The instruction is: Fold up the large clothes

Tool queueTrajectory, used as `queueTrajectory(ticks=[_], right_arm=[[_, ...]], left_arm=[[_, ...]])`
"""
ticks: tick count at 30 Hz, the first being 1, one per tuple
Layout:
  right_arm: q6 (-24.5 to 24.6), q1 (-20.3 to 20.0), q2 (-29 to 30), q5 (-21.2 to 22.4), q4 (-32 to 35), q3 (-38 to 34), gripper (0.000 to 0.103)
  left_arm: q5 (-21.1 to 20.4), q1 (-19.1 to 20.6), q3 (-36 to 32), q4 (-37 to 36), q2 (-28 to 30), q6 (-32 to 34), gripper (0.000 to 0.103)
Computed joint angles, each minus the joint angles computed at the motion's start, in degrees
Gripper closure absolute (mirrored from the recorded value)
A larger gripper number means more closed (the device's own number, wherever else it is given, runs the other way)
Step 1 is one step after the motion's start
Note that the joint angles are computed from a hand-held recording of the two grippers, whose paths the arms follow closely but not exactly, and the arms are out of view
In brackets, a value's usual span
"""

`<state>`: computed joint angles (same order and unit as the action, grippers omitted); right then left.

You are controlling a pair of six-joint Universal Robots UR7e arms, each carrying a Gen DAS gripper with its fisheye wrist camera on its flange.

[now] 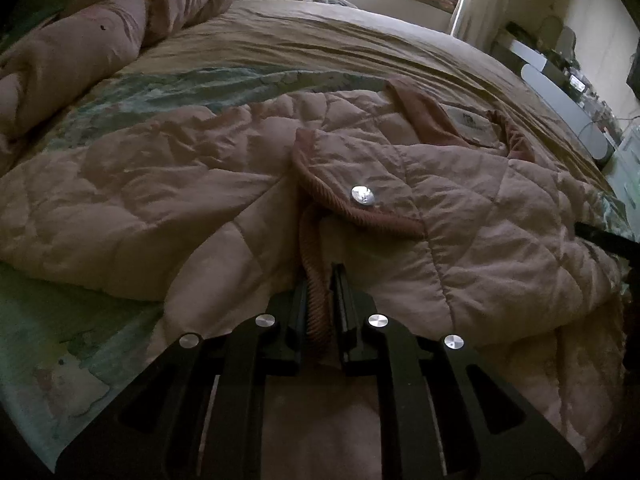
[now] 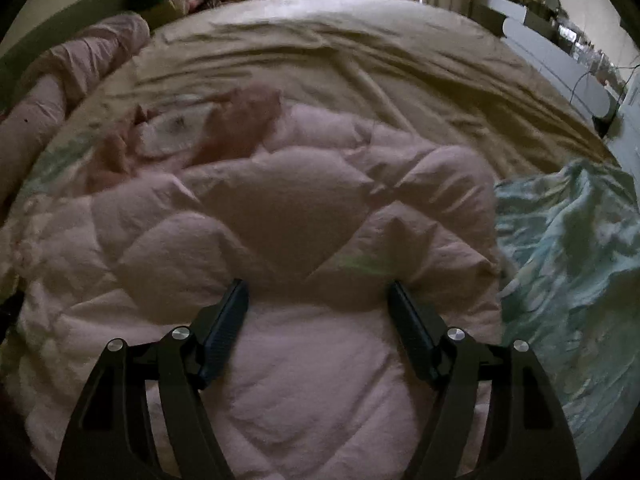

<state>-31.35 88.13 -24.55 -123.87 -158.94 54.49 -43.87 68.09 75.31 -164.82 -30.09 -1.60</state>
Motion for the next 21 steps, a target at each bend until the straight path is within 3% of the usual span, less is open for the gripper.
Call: queueTrajectory(ticks=[9, 11, 13, 17, 21], right_arm=[[-0.25, 0.06, 0.4, -0.8, -1.32, 0.25, 0.03], [-0.22, 0.1, -2.68, 2.38, -3.24, 4.93, 0.025], [-0.12, 0.15, -5.09, 4.98, -5.4, 9.02, 0.015], [-0.08, 0.52, -9.43, 8.7, -10.95, 17.42, 0.005], [2.29, 0.82, -12.74, 12.26, -14.27, 24.41, 0.004]], left_arm=[[0.35, -0.12, 0.02, -0.16, 0.14, 0.0, 0.093], [1.14, -0.61, 0.9, -0.78, -0.38, 0.01, 0.073], [1.16, -0.97, 1.88, -1.42, -0.99, -0.13, 0.066], [1.68, -1.98, 4.2, -2.5, -2.24, -0.18, 0.041], [2.15, -3.13, 7.45, -5.35, -4.05, -0.33, 0.02]])
